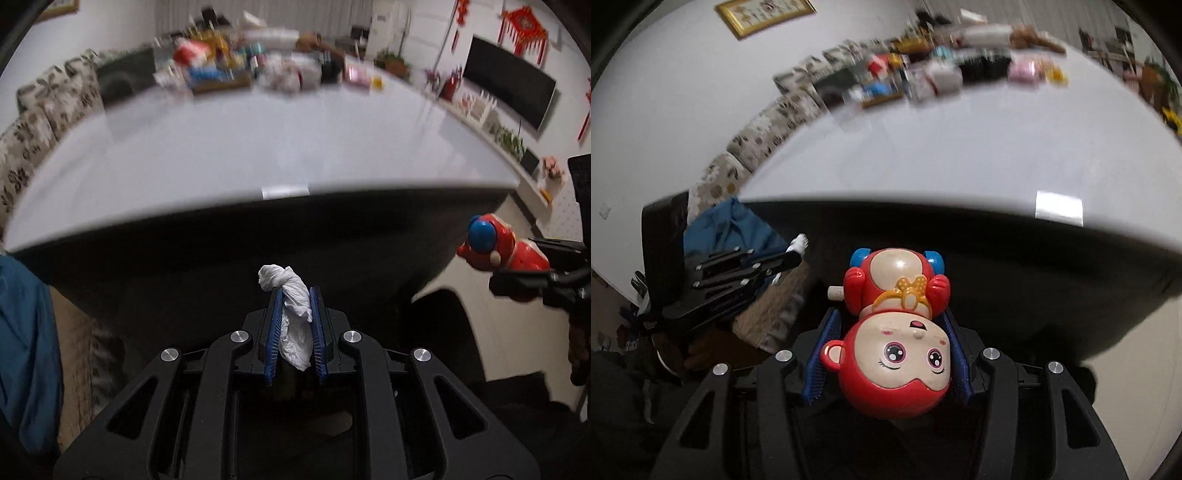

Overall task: Collect trash
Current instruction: 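Lower both tools below the table edge and release into the bin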

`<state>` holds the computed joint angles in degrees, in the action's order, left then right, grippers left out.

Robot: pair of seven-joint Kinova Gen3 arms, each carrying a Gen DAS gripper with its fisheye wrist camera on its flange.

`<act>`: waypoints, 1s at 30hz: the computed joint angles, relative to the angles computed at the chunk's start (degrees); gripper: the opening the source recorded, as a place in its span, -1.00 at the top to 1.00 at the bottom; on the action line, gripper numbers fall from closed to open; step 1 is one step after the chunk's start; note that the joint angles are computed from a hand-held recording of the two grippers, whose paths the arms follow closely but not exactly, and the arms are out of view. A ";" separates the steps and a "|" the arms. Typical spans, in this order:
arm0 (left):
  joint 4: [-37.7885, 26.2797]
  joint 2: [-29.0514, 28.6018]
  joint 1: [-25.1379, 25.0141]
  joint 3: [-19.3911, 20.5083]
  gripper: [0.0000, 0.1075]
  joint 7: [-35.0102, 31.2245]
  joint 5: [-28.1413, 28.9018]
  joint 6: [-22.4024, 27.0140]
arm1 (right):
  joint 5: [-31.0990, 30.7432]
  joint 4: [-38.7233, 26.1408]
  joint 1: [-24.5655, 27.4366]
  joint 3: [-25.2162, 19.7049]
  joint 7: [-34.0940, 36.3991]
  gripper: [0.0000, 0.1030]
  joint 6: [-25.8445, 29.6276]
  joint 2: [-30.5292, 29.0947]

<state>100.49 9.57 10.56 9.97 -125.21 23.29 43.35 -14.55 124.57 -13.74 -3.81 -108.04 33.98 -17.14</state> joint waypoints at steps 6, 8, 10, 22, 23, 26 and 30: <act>-2.91 9.52 5.00 -0.77 -0.47 9.58 -11.13 3.72 | -6.85 2.28 12.07 -12.24 6.12 -0.41 -2.99 14.82; -4.29 12.08 7.07 -2.76 -0.47 11.20 -12.72 6.14 | -9.68 3.41 17.10 -17.48 9.31 -0.31 -5.36 18.63; -4.84 12.52 9.35 -6.88 -0.47 10.12 -10.99 8.23 | -10.75 2.60 22.41 -22.01 10.71 -0.29 -3.99 18.21; -7.93 -1.38 -7.34 0.19 -0.66 -9.22 10.99 1.49 | -9.57 -19.80 41.77 -24.42 27.42 -0.71 5.58 8.71; -8.72 -1.11 -5.56 -0.94 -0.66 -8.06 10.61 -0.66 | -11.02 -21.48 41.71 -23.13 27.38 -0.71 5.13 11.30; -12.05 0.88 -3.92 -0.69 -0.66 -3.24 9.18 -2.59 | -18.01 -26.74 38.34 -15.48 22.56 -0.71 2.66 19.26; -16.04 4.42 -3.47 -0.03 -0.66 -0.29 9.11 0.01 | -25.12 -35.24 31.94 -6.55 20.22 -0.71 1.62 29.80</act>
<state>84.45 14.00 7.09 9.94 -125.51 32.40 43.36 -39.67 89.32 18.20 -10.36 -87.82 35.60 12.67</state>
